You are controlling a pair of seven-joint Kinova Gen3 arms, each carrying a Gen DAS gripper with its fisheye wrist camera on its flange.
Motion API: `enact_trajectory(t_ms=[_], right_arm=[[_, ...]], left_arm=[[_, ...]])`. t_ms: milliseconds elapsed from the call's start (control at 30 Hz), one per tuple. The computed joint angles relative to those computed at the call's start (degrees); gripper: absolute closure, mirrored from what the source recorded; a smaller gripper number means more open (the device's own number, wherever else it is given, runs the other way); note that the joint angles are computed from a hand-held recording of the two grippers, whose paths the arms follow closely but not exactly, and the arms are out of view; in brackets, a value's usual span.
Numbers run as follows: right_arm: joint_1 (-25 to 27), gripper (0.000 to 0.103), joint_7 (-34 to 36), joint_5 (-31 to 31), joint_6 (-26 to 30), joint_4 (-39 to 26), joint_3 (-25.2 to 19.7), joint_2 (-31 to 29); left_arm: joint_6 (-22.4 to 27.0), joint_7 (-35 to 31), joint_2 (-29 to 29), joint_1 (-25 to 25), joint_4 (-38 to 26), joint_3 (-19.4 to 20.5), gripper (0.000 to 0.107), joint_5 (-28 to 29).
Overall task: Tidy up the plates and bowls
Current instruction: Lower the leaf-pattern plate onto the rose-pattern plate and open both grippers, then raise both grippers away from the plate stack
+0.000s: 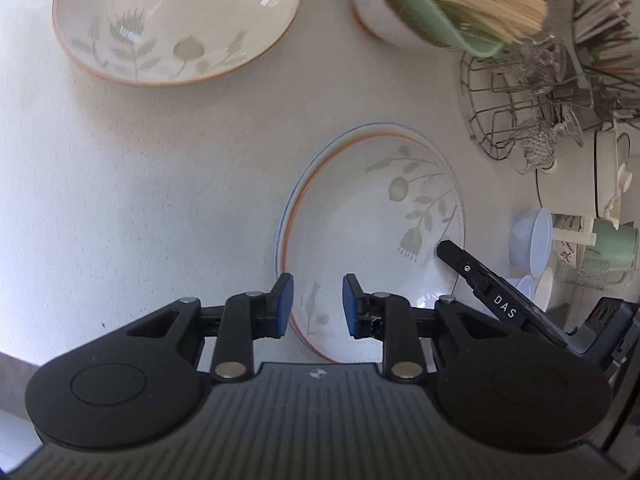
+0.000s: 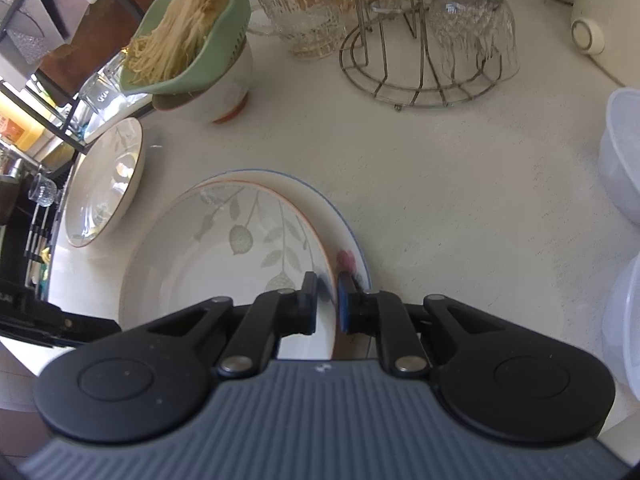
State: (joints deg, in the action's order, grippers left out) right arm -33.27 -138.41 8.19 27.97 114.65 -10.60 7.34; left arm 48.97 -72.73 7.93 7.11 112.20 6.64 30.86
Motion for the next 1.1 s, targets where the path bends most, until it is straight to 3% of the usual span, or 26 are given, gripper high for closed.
enact_trajectory(t_ms=[167,600,833,1100], right_arm=[[-3.0,0.089,-8.8,8.3,1.5,-0.1,0.5,-1.9],[1.1,0.089,-12.7,12.7,-0.1,0.9,-4.7,-10.5],[5.7,0.089,-17.6,17.4,0.6,1.7,-10.8,-17.0],[9.2,0.089,-13.2,13.9,1.2,3.7,-13.7,-23.1]], left_arm=[[-1.2,2.9,-3.1,2.3,-1.4,0.4,0.078,-5.4],[-5.5,23.7,-10.4,10.4,-4.3,4.9,0.078,-25.5],[-5.0,31.7,-12.8,13.2,-6.0,8.8,0.078,-36.9],[-2.8,42.7,-13.8,16.1,-7.6,14.0,0.078,-47.8]])
